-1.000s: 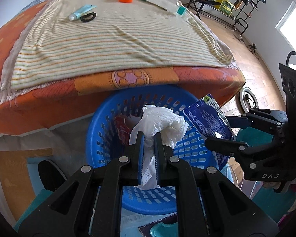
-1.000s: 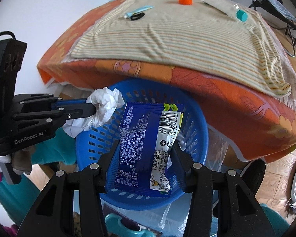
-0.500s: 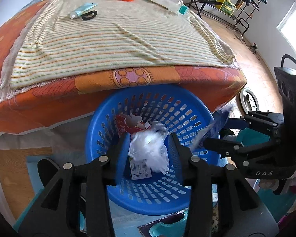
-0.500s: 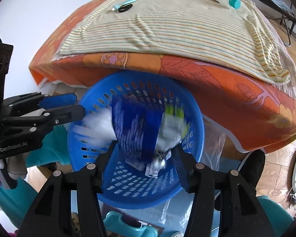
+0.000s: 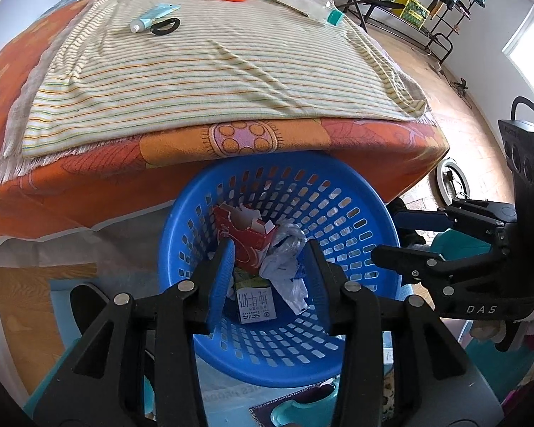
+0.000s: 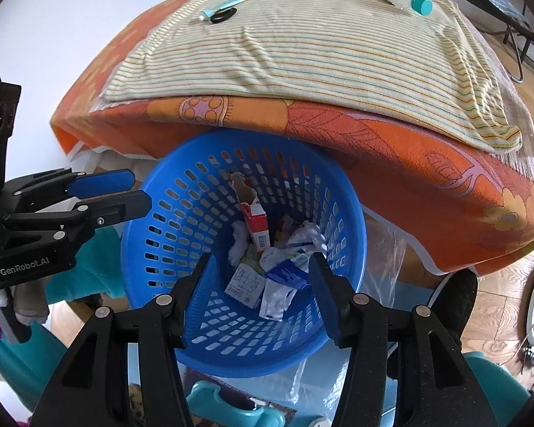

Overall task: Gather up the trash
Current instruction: 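Move both open tools back over the remaining trash on the bed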

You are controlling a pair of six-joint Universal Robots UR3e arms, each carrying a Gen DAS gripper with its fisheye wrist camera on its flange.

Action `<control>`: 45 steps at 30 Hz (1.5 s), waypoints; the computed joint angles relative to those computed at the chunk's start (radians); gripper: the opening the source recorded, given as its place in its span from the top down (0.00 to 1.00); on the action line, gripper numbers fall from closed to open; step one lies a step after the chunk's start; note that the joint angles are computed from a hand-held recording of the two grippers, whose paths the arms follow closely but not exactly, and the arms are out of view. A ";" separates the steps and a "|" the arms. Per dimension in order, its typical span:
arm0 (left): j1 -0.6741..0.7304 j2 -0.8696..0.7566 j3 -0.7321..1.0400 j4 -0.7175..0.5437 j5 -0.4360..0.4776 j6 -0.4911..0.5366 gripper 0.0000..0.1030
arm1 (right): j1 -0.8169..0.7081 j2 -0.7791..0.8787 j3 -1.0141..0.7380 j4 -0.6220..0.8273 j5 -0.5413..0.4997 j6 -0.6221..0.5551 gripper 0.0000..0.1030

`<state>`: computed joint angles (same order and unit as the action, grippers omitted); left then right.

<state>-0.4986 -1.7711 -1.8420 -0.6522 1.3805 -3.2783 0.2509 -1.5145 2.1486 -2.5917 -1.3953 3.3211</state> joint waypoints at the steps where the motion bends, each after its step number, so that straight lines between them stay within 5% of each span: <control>1: 0.000 0.000 0.001 0.000 0.000 -0.001 0.60 | 0.001 0.000 0.000 0.000 -0.001 0.001 0.49; 20: 0.053 -0.009 0.136 -0.073 -0.007 -0.019 0.60 | -0.024 -0.022 -0.061 -0.003 0.025 0.021 0.48; 33: 0.118 -0.205 0.557 -0.264 0.017 0.010 0.60 | -0.070 0.041 -0.286 0.069 0.053 -0.009 0.48; 45: 0.196 -0.559 1.139 -0.489 0.014 0.028 0.60 | -0.176 0.215 -0.596 0.128 0.098 -0.038 0.48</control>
